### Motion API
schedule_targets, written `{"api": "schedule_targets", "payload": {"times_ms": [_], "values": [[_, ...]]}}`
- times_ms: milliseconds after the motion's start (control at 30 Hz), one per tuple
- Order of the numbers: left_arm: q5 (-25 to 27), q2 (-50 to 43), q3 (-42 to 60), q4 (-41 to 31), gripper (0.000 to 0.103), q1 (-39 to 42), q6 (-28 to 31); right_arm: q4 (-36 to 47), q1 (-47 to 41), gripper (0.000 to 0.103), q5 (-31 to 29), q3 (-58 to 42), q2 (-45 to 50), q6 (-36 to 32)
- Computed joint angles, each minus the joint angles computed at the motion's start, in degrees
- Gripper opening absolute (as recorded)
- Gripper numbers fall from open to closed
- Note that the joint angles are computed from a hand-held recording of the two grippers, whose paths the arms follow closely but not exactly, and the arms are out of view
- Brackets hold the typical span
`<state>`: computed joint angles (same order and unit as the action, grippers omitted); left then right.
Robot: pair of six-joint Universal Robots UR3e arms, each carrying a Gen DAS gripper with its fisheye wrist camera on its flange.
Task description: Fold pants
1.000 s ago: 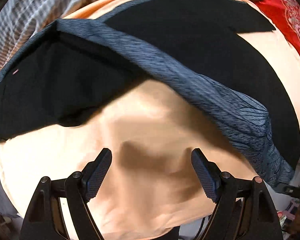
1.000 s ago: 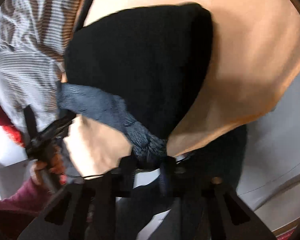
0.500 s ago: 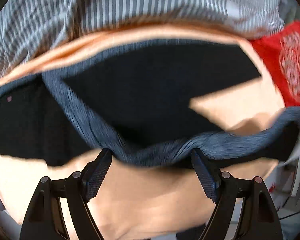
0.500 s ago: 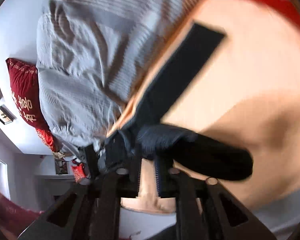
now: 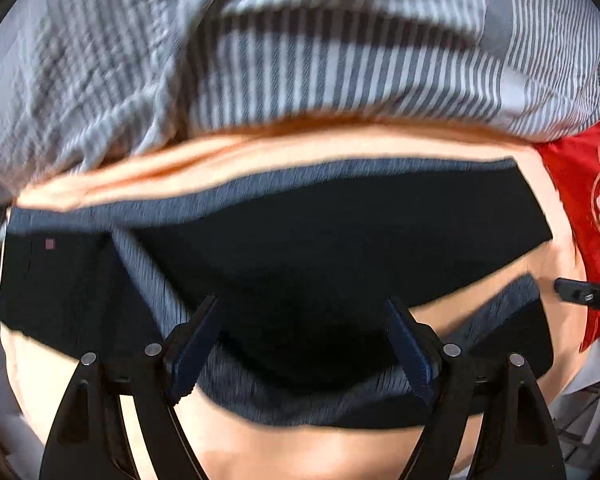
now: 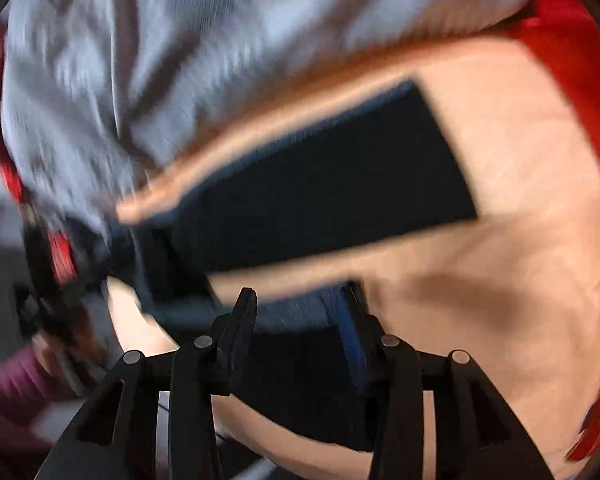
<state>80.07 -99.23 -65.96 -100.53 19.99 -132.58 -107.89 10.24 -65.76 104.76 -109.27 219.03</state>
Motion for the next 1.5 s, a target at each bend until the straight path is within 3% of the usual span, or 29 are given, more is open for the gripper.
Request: {"api": "schedule_targets", "payload": {"times_ms": [233, 433, 567, 633, 667, 767, 867, 967, 1167, 1333, 1467, 1500], "values": [[4.75, 11.19, -12.77, 0.73, 0.083, 8.11, 1.74, -3.82, -2.13, 0.045, 3.38, 6.52, 2.3, -7.31], [8.23, 13.65, -17.76, 1.43, 0.083, 12.62, 1.16, -2.18, -7.45, 0.043, 6.94, 9.84, -0.81, -10.05], [10.32, 15.41, -24.38, 6.03, 0.083, 12.46, 1.54, -3.06, -6.72, 0.042, 8.54, 8.8, 3.43, -13.08], [11.2, 15.57, -27.59, 7.77, 0.083, 11.19, 0.66, -5.6, -6.17, 0.028, 10.27, 8.69, 6.18, -13.43], [11.58, 15.67, -28.98, 8.69, 0.083, 10.3, 0.25, -6.03, -5.37, 0.009, 10.33, 7.72, 7.86, -12.92], [11.96, 15.93, -31.33, 10.12, 0.083, 7.5, -0.63, -9.96, -2.63, 0.008, 9.31, 5.57, 10.54, -8.67], [10.26, 14.58, -27.97, 7.0, 0.083, 5.82, -2.66, -11.9, -5.04, 0.008, 9.64, 5.62, 4.79, -4.3], [7.17, 11.38, -20.71, 4.06, 0.083, 3.21, -5.27, -9.07, -10.09, 0.008, 10.05, 2.0, 1.36, -5.14], [2.47, 0.58, -3.31, 6.02, 0.083, -4.85, -11.85, -4.08, -16.65, 0.008, 4.52, -9.92, 9.64, -11.72], [3.79, -2.58, -2.37, 10.27, 0.083, -6.75, -14.7, -7.11, -21.11, 0.008, 1.16, -9.35, 16.15, -11.01], [7.58, -5.18, -4.68, 12.11, 0.083, -7.25, -17.08, -2.87, -18.95, 0.01, -7.02, -12.15, 22.84, -12.23], [8.34, -5.3, -5.2, 12.55, 0.083, -7.54, -17.38, -3.84, -19.53, 0.01, -6.59, -10.82, 22.63, -11.63]]}}
